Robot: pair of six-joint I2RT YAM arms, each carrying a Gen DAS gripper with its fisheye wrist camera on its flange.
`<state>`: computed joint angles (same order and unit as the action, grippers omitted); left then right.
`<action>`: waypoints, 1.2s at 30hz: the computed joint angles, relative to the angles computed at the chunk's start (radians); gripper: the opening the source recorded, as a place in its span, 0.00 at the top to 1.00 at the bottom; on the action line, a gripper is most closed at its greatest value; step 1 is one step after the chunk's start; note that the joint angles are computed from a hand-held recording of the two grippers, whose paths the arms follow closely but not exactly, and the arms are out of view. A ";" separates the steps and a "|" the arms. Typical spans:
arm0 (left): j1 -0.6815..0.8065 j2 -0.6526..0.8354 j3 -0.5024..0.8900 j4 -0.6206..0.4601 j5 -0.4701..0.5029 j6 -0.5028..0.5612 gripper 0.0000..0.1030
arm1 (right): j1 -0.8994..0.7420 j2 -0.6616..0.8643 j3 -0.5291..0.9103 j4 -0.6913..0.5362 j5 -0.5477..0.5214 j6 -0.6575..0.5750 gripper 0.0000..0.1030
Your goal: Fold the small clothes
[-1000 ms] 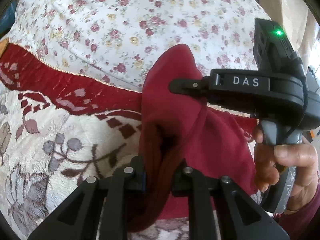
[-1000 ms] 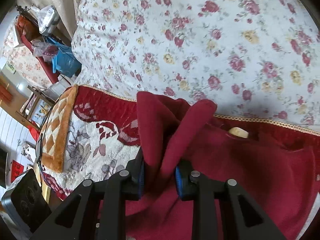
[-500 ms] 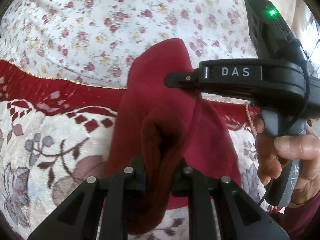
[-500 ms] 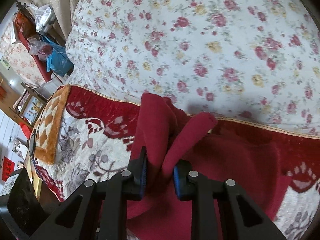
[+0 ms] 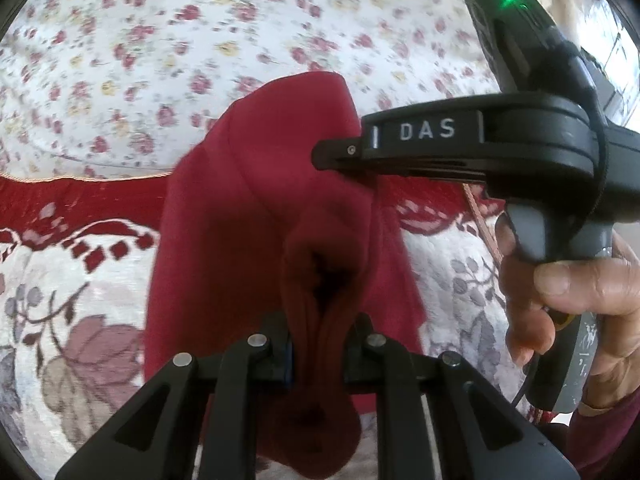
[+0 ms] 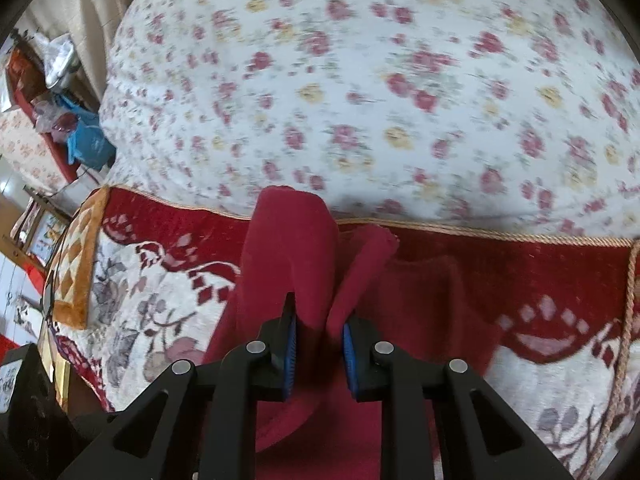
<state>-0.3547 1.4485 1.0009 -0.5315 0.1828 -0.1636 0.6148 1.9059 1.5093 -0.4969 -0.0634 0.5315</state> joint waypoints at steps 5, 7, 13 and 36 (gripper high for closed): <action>-0.075 0.081 0.020 0.032 -0.040 -0.052 0.85 | -0.052 -0.016 -0.098 0.053 -0.009 0.008 0.80; -0.096 0.105 0.022 0.045 -0.057 -0.068 0.85 | -0.068 -0.014 -0.124 0.077 -0.017 0.016 0.80; -0.134 0.139 0.007 0.099 -0.053 -0.090 0.68 | -0.086 0.053 -0.143 0.119 0.008 0.052 0.79; 0.279 -0.119 -0.235 0.036 0.060 0.237 0.33 | 0.203 -0.220 -0.488 0.141 0.230 0.113 0.76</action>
